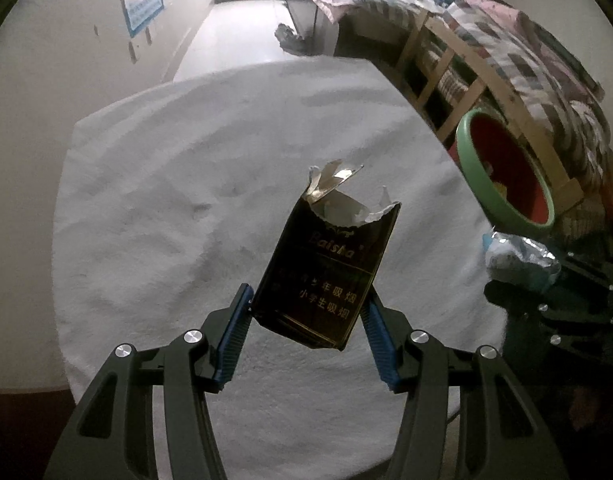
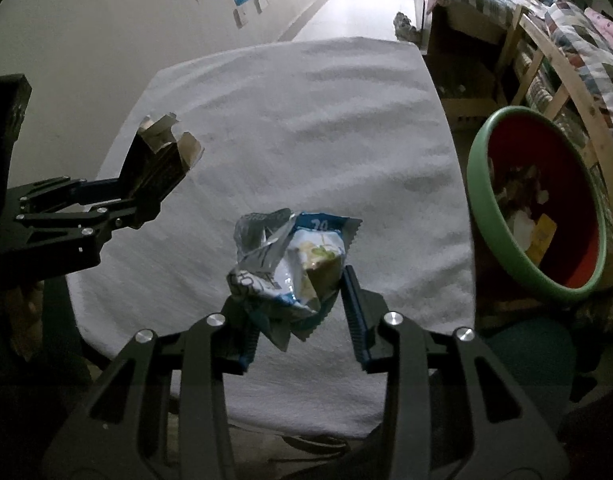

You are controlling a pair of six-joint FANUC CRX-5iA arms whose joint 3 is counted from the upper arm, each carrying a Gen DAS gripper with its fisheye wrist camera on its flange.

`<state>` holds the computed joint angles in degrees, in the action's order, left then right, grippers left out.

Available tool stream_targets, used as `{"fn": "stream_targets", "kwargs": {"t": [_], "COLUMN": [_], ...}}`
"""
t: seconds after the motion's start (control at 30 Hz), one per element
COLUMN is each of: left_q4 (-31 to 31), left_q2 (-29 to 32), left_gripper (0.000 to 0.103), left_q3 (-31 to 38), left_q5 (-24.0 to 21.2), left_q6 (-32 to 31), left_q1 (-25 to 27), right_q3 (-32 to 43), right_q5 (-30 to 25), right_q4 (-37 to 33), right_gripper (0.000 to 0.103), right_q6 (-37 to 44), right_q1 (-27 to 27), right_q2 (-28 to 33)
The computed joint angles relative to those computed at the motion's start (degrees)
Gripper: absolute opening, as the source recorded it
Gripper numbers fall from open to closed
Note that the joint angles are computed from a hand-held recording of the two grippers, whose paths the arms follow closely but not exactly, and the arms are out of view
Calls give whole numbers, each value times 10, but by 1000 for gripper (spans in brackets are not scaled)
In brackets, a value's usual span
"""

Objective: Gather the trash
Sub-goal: 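Carry dark wrapper and chip bag over the green bucket and open both tools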

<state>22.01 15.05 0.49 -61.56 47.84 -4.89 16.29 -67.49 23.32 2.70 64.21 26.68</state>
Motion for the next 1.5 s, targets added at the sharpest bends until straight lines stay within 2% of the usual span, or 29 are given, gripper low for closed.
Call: {"fn": "stream_targets", "kwargs": {"t": [0.27, 0.53, 0.97, 1.5], "left_q4": [-6, -6, 28, 58], "left_q2": [-19, -24, -21, 39], "left_gripper": [51, 51, 52, 52], "left_q3": [3, 7, 19, 90], "left_q5": [5, 7, 15, -8], "left_q6": [9, 18, 31, 46], "left_q1": [-5, -26, -84, -182], "right_q3": [-25, -73, -182, -306], "right_q5": [27, 32, 5, -31], "right_q4": [32, 72, 121, 141], "right_gripper": [36, 36, 36, 36], "right_q6": [-14, -51, -125, -199], "right_q1": [3, 3, 4, -1], "right_q2": [-18, -56, -145, -256]}}
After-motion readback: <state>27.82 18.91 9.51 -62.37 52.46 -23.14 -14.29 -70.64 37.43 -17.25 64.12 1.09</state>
